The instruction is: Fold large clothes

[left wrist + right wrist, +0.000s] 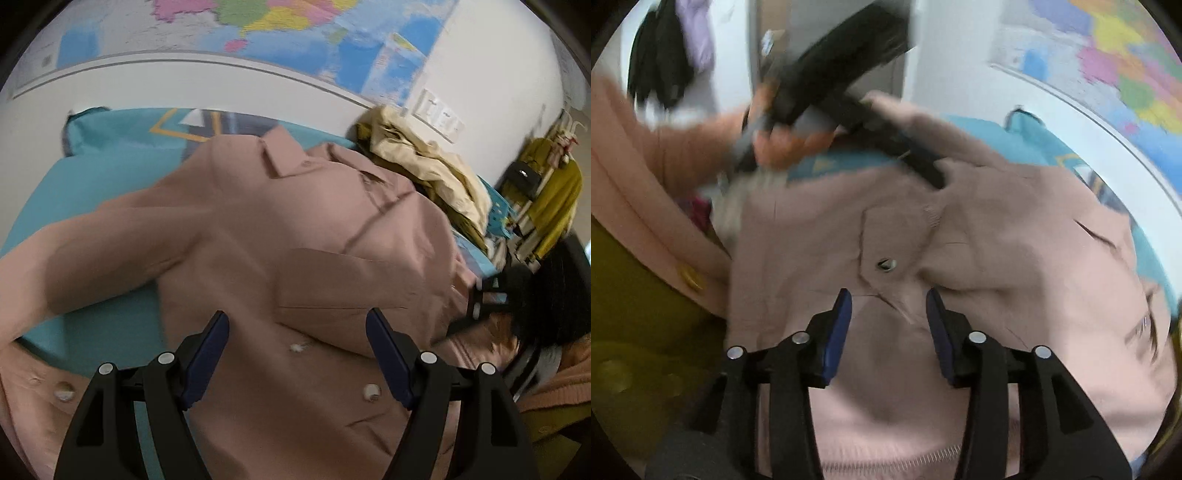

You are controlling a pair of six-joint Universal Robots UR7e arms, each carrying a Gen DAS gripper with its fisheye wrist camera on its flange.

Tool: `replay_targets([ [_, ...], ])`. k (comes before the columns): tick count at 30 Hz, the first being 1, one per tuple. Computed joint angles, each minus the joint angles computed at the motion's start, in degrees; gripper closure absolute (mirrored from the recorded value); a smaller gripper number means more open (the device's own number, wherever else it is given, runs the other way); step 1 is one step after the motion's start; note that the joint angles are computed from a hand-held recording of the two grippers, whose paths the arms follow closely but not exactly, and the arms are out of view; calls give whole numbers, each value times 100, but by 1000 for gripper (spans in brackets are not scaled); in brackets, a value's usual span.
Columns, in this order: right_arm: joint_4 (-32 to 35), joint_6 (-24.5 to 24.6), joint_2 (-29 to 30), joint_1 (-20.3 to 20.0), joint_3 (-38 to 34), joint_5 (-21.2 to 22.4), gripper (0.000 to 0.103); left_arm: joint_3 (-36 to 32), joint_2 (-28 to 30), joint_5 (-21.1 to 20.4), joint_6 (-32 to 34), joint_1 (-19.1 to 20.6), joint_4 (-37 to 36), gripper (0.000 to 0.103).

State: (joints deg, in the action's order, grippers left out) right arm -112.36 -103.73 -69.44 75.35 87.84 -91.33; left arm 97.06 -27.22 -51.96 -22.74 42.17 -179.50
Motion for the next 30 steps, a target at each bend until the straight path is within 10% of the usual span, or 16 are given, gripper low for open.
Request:
replay_targets([
  [3,394,812,334,-71,-914,478,59,-227,151,-27,217,-69,189,26],
  [6,-672,1735,766,54,-1322,344,52,-492,314,-120,298,-51,429,24],
  [10,-1670,1903,1518,268,-1852,-301,13,-758,442,-274,205,28,808,24],
  [12,-1926,1699,1805,320,-2064,-536,14,-843,491,-327,177,56,899,24],
  [15,-1157,1665,2166,344,-2662,-914,29,-965,559,-340,104,85,1042,36],
  [19,-509,1614,2122,245,-2796,-851,101,-1129,666,-296,107,133,1166,73],
  [21,-436,1793,2037,218,-2828,-560,101,-1152,681,-358,138,158,1057,101],
  [30,-723,3656,2325,132,-3734,632,100,-1786,855,1064,967,171,357,96],
])
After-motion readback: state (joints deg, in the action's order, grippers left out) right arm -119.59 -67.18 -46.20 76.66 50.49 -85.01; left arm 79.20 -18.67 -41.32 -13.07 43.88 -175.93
